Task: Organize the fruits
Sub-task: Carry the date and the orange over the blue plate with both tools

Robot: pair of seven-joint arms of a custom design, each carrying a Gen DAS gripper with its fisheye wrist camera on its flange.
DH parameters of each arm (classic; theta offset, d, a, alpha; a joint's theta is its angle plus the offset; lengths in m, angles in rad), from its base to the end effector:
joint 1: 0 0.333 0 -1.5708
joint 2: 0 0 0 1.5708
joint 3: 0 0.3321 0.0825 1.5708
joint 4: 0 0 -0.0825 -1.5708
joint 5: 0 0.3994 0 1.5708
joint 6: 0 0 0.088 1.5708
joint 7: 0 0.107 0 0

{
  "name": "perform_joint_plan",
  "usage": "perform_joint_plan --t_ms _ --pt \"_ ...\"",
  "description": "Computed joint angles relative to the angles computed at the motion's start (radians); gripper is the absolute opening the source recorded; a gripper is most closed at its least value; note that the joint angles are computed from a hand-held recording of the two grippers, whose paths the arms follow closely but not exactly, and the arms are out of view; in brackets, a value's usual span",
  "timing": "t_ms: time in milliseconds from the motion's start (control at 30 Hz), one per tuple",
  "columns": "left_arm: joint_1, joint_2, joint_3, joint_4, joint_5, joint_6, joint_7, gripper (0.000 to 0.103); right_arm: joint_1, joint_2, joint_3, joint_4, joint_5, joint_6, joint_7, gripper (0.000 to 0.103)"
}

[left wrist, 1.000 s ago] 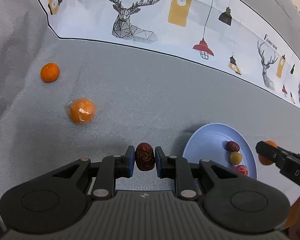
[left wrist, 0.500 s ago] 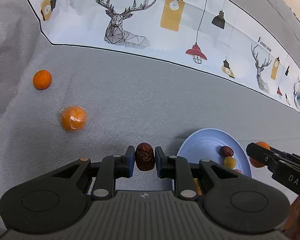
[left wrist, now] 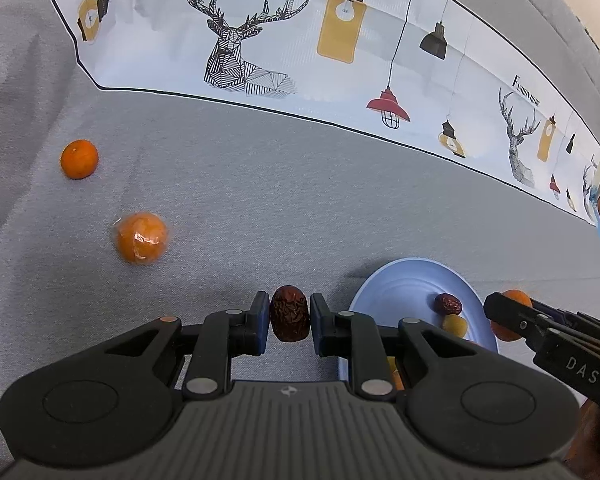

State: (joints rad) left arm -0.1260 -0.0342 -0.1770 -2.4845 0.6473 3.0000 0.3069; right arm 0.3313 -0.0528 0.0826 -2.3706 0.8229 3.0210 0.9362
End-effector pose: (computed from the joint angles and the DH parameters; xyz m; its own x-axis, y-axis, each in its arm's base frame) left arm 0.4728 -0.1934 0.3575 0.2595 -0.9315 0.2550 -0.7965 -0.3558 -0.4889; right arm 0.5108 0.1651 0.4161 0.3236 -0.9282 -0.1837 -0.7462 -0.1310 -0.6527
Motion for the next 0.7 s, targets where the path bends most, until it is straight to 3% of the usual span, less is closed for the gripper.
perform_joint_plan --t_ms 700 --pt "0.002 0.006 0.000 0.003 0.016 0.026 -0.015 0.023 0.000 0.000 0.001 -0.005 -0.022 0.005 0.015 0.036"
